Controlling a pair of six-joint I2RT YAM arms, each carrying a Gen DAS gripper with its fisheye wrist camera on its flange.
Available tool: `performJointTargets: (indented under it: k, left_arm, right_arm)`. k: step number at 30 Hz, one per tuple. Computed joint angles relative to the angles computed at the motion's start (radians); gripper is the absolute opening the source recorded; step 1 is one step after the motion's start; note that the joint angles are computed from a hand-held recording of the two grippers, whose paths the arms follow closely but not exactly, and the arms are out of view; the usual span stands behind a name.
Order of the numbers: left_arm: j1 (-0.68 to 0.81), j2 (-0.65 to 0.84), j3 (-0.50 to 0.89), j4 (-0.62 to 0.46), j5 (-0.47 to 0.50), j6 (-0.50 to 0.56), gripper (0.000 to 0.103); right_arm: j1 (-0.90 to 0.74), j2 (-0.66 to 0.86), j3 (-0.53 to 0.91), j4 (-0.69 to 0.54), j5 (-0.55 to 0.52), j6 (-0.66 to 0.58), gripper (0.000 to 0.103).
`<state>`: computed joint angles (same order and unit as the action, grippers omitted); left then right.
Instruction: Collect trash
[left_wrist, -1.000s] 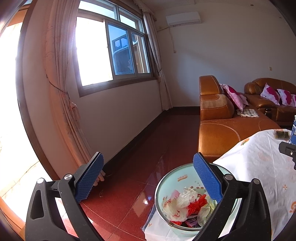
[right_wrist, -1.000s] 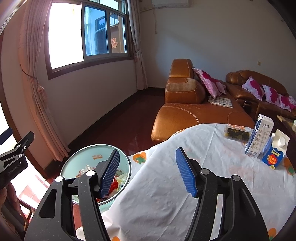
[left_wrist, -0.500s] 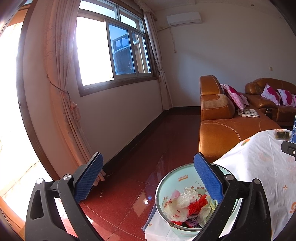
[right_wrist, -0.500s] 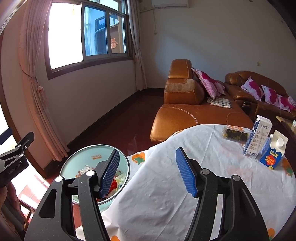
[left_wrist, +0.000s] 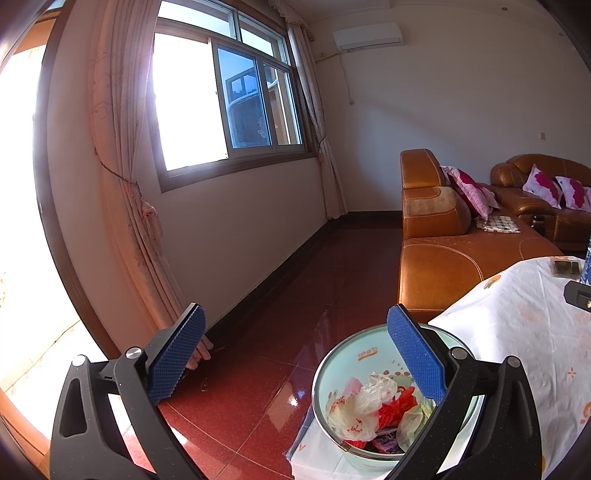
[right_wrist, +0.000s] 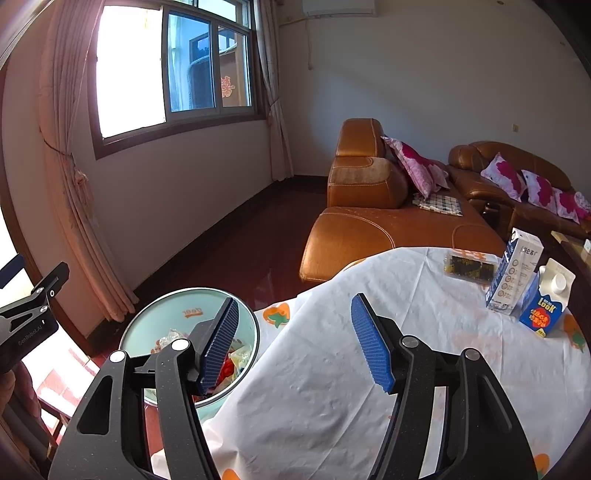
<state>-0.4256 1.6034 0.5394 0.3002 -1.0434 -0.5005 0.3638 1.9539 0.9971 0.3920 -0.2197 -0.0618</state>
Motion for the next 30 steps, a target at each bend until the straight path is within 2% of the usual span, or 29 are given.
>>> performJointTargets:
  k: [6, 9, 12, 22, 30]
  left_arm:
    - [-0.002, 0.009, 0.012, -0.011, -0.005, -0.002, 0.097]
    - [-0.003, 0.012, 0.01, 0.001, 0.0, 0.008, 0.097]
    - [-0.012, 0.023, 0.013, 0.011, -0.011, 0.021, 0.097]
    - [-0.028, 0.052, 0.03, 0.039, -0.025, 0.053, 0.097]
    - [-0.018, 0.059, 0.021, 0.065, 0.023, 0.081, 0.097]
  right_arm:
    - [0.0, 0.001, -0.002, 0.001, 0.004, 0.002, 0.063]
    - [-0.001, -0.001, -0.006, 0.006, 0.006, 0.002, 0.063]
    - [-0.004, -0.004, -0.012, 0.018, 0.009, 0.005, 0.068]
    - [-0.01, -0.005, -0.013, 0.017, 0.01, 0.007, 0.068]
    - [-0.012, 0.001, -0.014, 0.013, 0.007, 0.004, 0.068]
